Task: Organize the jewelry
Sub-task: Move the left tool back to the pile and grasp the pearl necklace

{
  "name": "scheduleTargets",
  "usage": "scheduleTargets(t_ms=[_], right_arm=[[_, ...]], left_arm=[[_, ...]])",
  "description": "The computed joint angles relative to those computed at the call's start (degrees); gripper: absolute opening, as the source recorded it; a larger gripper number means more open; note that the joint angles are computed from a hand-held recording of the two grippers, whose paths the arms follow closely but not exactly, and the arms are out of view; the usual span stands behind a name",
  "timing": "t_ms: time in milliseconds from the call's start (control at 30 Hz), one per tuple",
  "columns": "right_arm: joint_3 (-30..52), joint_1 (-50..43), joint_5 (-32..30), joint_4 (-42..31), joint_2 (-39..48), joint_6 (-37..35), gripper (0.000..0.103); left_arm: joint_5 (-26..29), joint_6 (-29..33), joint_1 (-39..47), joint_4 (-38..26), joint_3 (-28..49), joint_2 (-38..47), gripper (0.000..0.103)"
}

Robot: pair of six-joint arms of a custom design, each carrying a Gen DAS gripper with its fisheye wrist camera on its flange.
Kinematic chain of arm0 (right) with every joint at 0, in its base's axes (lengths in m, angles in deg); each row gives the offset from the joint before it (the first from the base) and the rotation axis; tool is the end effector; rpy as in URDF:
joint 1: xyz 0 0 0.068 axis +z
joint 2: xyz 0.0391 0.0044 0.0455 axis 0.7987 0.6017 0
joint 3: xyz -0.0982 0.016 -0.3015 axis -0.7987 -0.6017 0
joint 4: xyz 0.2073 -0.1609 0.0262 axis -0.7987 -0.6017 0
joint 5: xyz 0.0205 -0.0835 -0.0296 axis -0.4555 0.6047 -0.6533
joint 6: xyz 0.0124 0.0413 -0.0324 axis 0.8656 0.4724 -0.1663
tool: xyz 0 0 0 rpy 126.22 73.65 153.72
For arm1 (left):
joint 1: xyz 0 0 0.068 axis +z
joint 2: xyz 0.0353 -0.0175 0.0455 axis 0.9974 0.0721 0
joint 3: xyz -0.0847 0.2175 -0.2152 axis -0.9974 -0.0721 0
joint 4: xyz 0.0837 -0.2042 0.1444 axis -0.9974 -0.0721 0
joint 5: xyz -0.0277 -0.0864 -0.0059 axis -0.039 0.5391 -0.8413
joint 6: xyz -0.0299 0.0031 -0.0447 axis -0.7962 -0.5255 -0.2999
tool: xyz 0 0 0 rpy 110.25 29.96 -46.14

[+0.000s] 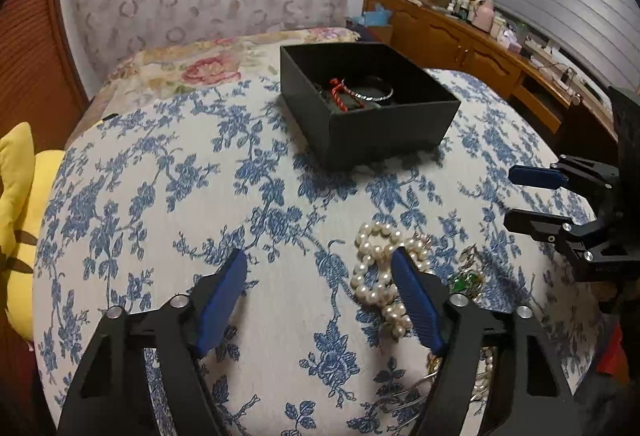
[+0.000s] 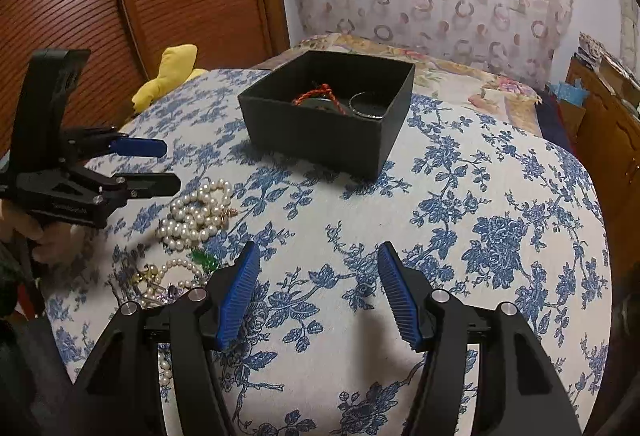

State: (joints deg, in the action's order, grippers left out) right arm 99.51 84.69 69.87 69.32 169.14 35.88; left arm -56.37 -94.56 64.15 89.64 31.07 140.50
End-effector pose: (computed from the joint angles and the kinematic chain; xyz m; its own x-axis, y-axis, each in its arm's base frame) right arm 0.1827 0.1181 0.1117 -0.6544 -0.3898 -0.6479 -0.5844 0.8044 0.1063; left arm 0.1751 -0.0696 0.0887 -0.7814 0.1614 -0.6028 0.2632 0.9611 -0.0838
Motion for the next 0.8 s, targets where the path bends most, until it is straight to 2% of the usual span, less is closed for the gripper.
scheduleTargets(t_ms=[100, 267, 467, 533, 567, 633, 700, 800], right_arm=[[-0.3, 0.2, -0.2, 0.5, -0.1, 0.1, 0.063], [-0.5, -0.4, -1.0, 0.7, -0.6, 0.4, 0.064], [-1.0, -0.9, -1.6, 1.1, -0.7, 0.6, 0.064], [-1.0, -0.6, -1.4, 1.1, -0.4, 0.4, 0.064], [-1.0, -0.4, -1.2, 1.2, -0.2, 0.4, 0.064], [-1.3, -0.4, -1.1, 1.5, -0.1, 0.4, 0.064], [-1.6, -0.8, -1.4, 2.2, 0.1, 0.7, 0.064], [-2.4, -0.9, -1.4, 3.3, 0.7, 1.1, 0.064]], left_arm=[[0.2, -0.2, -0.1, -1.3, 0.8, 0.7, 0.053], [-1.0, 0.0, -2.5, -3.7, 2.3, 1.7, 0.047], [-2.7, 0.7, -4.1, -6.3, 4.5, 2.9, 0.046], [-3.9, 1.2, -5.0, -7.3, 5.4, 3.7, 0.049], [-4.7, 1.3, -5.5, -7.5, 5.9, 4.2, 0.054], [-7.8, 1.0, -7.1, -7.2, 6.3, 5.0, 0.065], [-10.1, 0.8, -7.6, -7.1, 6.8, 5.7, 0.080], [-9.3, 1.3, -6.4, -5.7, 6.4, 6.4, 0.083]])
